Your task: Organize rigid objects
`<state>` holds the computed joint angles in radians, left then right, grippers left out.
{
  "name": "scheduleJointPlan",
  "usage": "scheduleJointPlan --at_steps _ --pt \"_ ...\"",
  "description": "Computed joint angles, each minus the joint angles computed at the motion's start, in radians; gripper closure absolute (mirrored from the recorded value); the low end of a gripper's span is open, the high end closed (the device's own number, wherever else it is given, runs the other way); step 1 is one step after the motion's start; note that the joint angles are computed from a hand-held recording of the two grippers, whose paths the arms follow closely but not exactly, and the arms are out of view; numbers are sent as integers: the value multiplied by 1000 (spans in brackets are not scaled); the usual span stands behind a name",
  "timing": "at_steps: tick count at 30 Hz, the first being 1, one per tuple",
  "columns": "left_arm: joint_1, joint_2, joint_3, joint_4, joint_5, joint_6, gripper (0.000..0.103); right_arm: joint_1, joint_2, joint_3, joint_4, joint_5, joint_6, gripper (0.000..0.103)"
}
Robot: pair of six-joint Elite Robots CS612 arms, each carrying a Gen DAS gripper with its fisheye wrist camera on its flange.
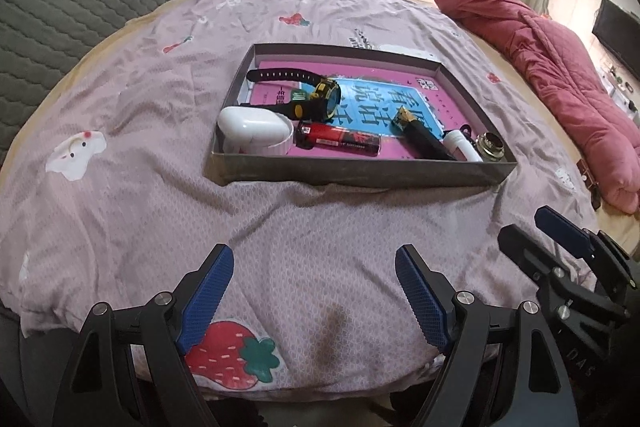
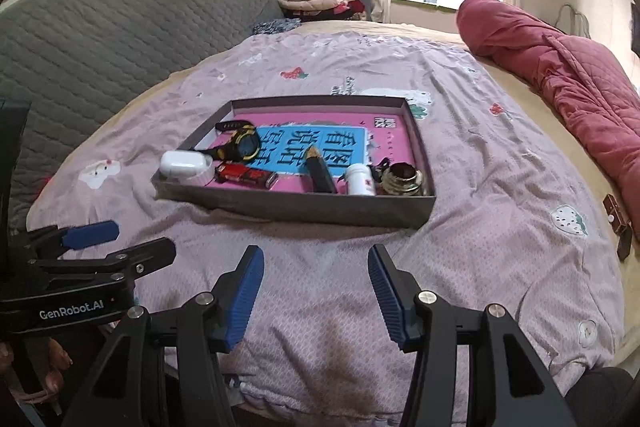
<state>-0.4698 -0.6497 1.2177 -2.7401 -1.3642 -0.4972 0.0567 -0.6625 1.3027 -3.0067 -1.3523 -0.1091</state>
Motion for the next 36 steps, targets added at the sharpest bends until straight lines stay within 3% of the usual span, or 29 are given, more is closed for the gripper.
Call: scheduleJointPlan --at_steps 36 --pt "-2 27 -27 17 53 15 18 5 22 -21 35 -21 -10 49"
